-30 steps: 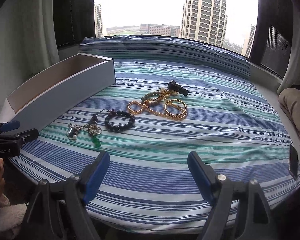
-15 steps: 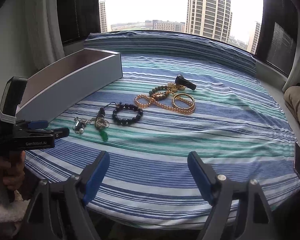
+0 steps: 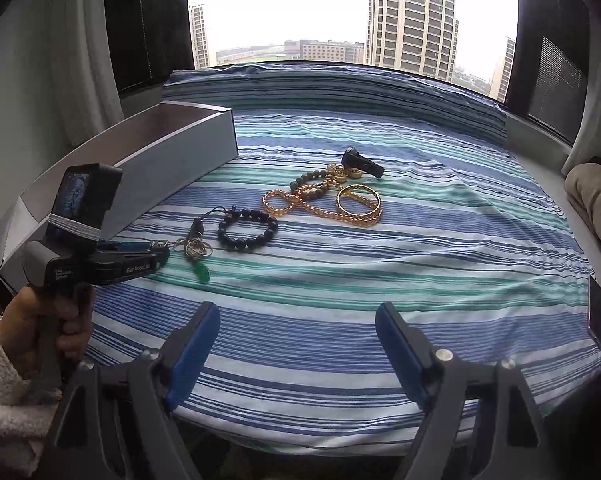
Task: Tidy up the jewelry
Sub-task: 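Grasp the silver square keychain with the left tool while the right tool grasps the green pendant cord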
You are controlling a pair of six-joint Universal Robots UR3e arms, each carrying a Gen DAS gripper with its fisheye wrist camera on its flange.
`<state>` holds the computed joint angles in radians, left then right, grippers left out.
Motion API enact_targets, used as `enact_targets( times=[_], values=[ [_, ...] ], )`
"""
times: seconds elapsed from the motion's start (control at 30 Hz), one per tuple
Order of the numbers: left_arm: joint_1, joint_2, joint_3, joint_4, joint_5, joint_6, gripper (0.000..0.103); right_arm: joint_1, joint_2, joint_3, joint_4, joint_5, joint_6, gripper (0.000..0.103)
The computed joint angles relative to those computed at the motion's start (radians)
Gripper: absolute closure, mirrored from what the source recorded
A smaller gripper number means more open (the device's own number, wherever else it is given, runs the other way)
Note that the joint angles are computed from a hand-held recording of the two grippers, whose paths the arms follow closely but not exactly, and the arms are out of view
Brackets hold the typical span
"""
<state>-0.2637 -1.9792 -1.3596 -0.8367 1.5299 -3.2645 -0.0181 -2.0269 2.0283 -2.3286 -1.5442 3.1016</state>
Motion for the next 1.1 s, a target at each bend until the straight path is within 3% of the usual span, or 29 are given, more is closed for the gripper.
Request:
enact_targets(
  times=[0.23,0.47,0.6,0.67,0.8,0.87,0.9,0.93,1.1],
  values=[
    [0.096,0.206,-0.124,-0.004,-0.12,0.032,0.075,0.002,0.016,-0.007,-0.014,0.002,0.003,0.021],
    [0.166,0.327,-0.184,-0.027,-0.165,0.081,0.075,0.014,0.041,-0.015,-0.027,0.004,0.0,0.021],
    [0.203,0.38,-0.261,-0.026,-0.168,0.084,0.075,-0.032,0.082,-0.048,-0.034,0.097,-0.05,0.021],
    [0.214,0.407,-0.304,-0.022,-0.165,0.085,0.075,-0.069,0.134,-0.092,-0.003,0.197,-0.079,0.021],
    [0.233,0.457,-0.364,-0.018,-0.171,0.075,0.075,-0.083,0.387,-0.304,0.141,0.418,-0.088,0.021],
    [0.241,0.479,-0.38,-0.022,-0.174,0.066,0.075,-0.049,0.562,-0.467,0.234,0.486,-0.077,0.035],
    [0.243,0.486,-0.384,-0.022,-0.173,0.062,0.075,-0.01,0.647,-0.55,0.251,0.469,-0.055,0.049],
    [0.24,0.487,-0.384,-0.02,-0.167,0.056,0.075,0.027,0.739,-0.648,0.275,0.448,-0.039,0.056],
    [0.247,0.504,-0.38,-0.031,-0.154,0.039,0.075,0.149,1.114,-1.135,0.475,0.389,0.052,0.06]
  ],
)
